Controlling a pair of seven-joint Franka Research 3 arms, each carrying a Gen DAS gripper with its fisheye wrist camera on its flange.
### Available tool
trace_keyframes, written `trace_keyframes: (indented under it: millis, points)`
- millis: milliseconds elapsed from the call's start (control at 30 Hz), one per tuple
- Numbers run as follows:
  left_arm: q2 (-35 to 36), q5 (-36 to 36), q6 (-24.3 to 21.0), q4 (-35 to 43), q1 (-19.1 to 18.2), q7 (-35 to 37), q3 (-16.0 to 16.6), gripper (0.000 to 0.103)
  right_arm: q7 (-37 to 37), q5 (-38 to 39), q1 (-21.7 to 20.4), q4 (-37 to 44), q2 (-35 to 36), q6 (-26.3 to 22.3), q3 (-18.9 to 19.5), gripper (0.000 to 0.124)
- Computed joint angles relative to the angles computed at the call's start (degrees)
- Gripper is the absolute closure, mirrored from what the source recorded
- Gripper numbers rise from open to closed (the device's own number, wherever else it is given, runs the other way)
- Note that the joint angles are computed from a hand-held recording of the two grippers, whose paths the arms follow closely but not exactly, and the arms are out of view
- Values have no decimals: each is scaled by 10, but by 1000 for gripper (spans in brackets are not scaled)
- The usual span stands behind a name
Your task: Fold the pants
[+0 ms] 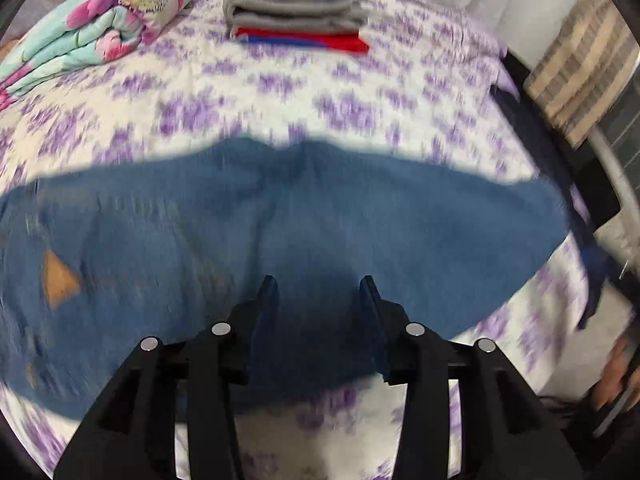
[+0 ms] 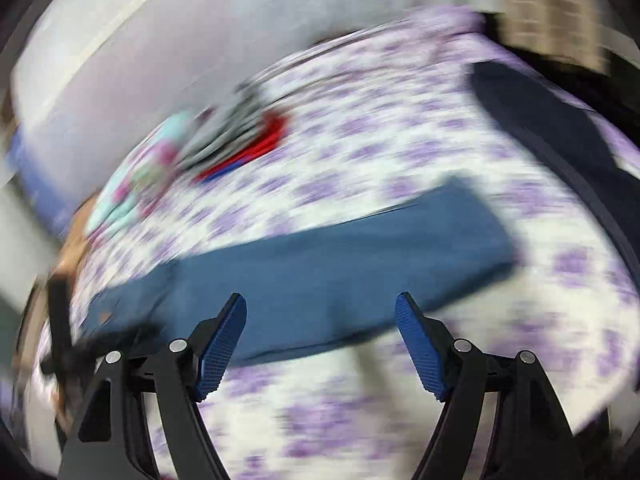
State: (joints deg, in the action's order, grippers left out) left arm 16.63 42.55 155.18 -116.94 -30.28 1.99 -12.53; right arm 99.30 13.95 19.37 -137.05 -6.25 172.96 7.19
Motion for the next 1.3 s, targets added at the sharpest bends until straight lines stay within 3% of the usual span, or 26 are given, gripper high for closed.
trace_keyframes:
  millis: [67, 167, 267, 433, 533, 733, 767, 800, 833, 867, 967, 1100, 1233, 1300]
  points:
    - [11, 4, -32, 10, -12, -4, -1, 62, 68, -72, -38, -2, 8, 8, 12, 46]
    - [12, 20, -69, 19, -25, -14, -2, 62, 24, 2, -17, -3, 18, 8, -16, 46]
    - [12, 23, -72, 18, -24, -18, -4, 61, 9, 40, -13, -4, 26, -4, -23, 46]
    - [12, 28, -74, 17, -24, -26, -7, 61, -162, 265, -5, 32, 69, -40, -38, 46]
    - [13, 24, -78, 19, -23, -25, -9, 61, -207, 337, -23, 52, 91, -58, -32, 46]
    - [21, 19, -89, 31, -24, -20, -8, 61, -405, 600, -70, 121, 144, -92, -7, 46]
    - [22, 18, -92, 33, -24, -20, -8, 61, -414, 617, -74, 134, 153, -99, -9, 49]
    - [25, 17, -98, 37, -26, -20, -8, 61, -431, 636, -75, 142, 159, -89, -7, 86]
    - [26, 15, -102, 39, -26, -19, -9, 61, -457, 656, -76, 150, 165, -80, -5, 104]
    - [26, 12, -104, 41, -26, -16, -9, 61, -470, 673, -82, 156, 167, -99, -5, 104]
    - [26, -7, -120, 50, -25, 0, -15, 62, -476, 662, -78, 154, 159, -92, -9, 104]
    - [23, -36, -46, 57, -7, 30, -21, 63, -442, 586, -68, 144, 151, -77, -14, 103]
    - [92, -52, -39, 180, -19, 104, -21, 65, -448, 577, -76, 140, 144, -95, -13, 102]
    - [147, -74, -36, 258, -29, 142, -19, 71, -459, 584, -80, 138, 137, -105, -14, 102]
